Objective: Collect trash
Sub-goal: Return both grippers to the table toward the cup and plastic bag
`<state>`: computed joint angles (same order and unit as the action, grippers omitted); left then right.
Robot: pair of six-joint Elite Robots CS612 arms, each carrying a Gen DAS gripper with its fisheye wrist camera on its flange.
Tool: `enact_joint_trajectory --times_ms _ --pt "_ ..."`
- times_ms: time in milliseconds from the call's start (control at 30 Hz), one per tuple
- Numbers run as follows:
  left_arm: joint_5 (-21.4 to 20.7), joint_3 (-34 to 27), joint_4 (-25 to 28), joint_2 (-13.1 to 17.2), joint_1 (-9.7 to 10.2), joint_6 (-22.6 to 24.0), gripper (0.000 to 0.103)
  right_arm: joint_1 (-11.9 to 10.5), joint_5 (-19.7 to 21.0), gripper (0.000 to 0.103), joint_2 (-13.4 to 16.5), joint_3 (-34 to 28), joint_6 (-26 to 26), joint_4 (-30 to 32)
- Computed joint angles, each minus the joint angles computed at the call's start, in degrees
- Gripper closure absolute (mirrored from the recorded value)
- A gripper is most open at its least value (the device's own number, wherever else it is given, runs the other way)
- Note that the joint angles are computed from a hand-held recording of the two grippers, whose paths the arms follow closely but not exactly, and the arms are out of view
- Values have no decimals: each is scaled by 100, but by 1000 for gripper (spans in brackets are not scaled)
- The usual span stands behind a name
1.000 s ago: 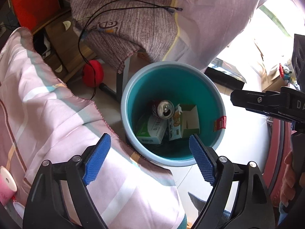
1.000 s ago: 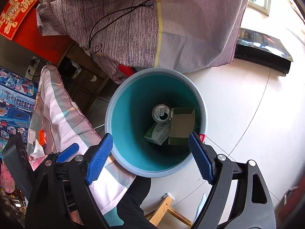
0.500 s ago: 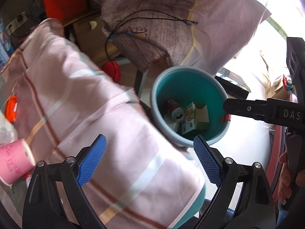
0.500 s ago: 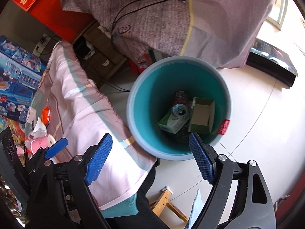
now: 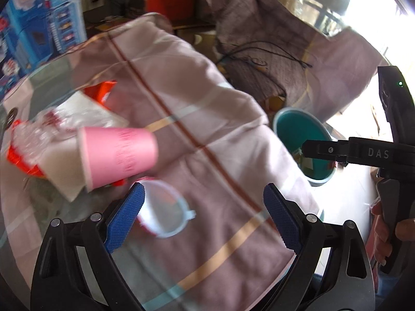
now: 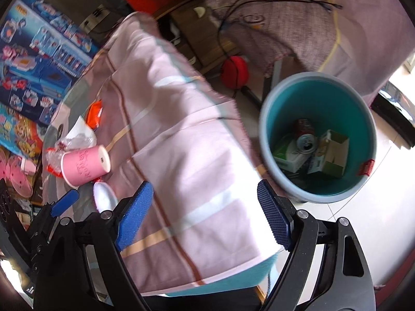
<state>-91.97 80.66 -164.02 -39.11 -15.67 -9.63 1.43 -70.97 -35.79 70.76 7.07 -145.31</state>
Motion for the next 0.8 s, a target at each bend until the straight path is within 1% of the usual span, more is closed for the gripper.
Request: enact_joint_trajectory --times_ms 67,233,367,467,667,800 --pt "-9 119 -109 -48 98 -132 10 119 -40 24 22 -106 -111 149" --pt "10 410 -392 -130 419 -631 10 394 -107 24 97 -393 -357 423" --pt "133 538 -461 -150 654 -954 10 628 -163 24 231 -761 -568 781" --pt "93 614 -542 -162 827 -1179 10 803 -190 24 352 -1064 -722 959" --pt "187 594 -586 -200 1015 -1155 10 1051 -276 24 641 -1687 -919 1217" --pt "327 394 -437 -154 1038 -874 10 1133 -354 24 860 -2078 -897 1445"
